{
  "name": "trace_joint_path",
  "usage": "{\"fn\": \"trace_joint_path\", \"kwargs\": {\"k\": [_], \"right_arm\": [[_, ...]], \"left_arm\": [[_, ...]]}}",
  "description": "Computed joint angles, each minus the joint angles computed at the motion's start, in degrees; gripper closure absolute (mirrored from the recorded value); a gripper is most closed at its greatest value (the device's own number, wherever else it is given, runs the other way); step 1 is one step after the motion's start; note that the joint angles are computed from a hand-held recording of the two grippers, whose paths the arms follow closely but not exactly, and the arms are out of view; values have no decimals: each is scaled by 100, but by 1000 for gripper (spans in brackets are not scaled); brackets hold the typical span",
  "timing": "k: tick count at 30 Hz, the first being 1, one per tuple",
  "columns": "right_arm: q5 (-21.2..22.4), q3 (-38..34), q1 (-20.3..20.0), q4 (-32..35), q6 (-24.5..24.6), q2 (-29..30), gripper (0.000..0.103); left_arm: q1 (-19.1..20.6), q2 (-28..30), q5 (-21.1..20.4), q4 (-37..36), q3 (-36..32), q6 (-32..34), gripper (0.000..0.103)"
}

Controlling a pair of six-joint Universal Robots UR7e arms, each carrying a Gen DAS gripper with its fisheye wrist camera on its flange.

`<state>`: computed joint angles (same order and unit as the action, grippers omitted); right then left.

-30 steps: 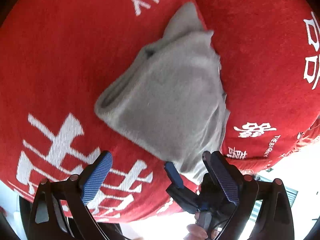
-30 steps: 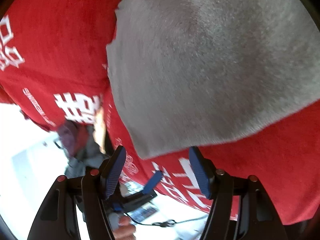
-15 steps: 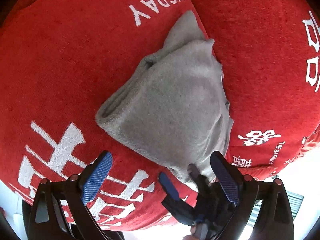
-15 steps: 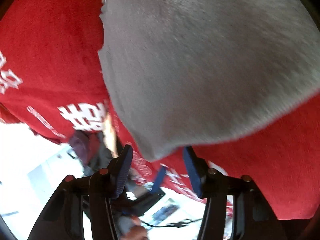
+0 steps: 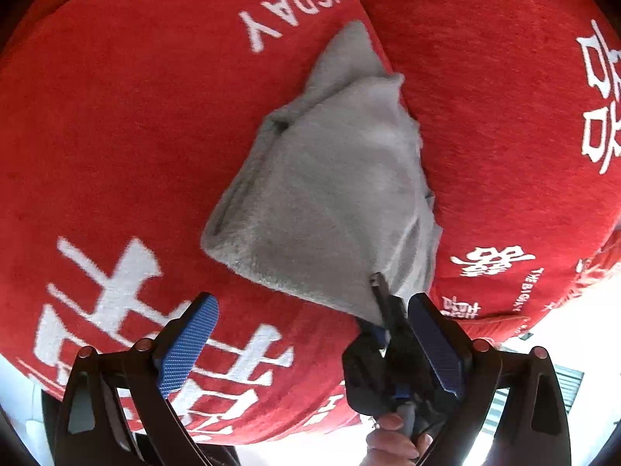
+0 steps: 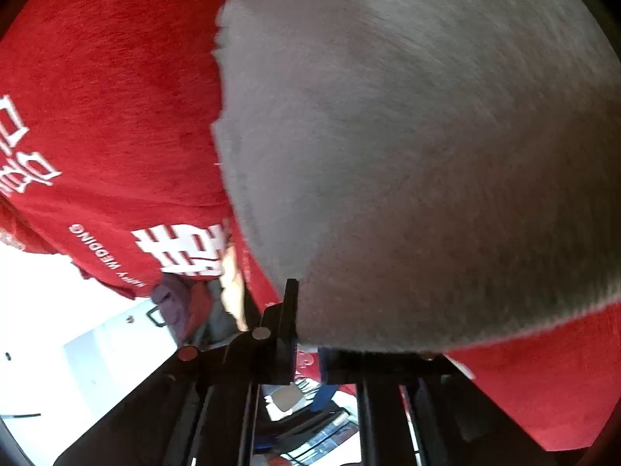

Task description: Fold small clothes

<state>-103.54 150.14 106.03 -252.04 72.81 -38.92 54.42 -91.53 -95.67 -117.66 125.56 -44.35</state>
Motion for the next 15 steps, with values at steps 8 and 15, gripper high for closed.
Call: {"fn": "trace_joint_path", "kwargs": {"k": [8, 15], "right_arm": [[221, 10, 5, 294, -98, -309, 95], [366, 71, -55, 899, -336, -571, 95]], "left_arm": [[-154, 354, 79, -973, 238, -295, 4], [-524, 630, 1173, -974, 36, -268, 5]]}}
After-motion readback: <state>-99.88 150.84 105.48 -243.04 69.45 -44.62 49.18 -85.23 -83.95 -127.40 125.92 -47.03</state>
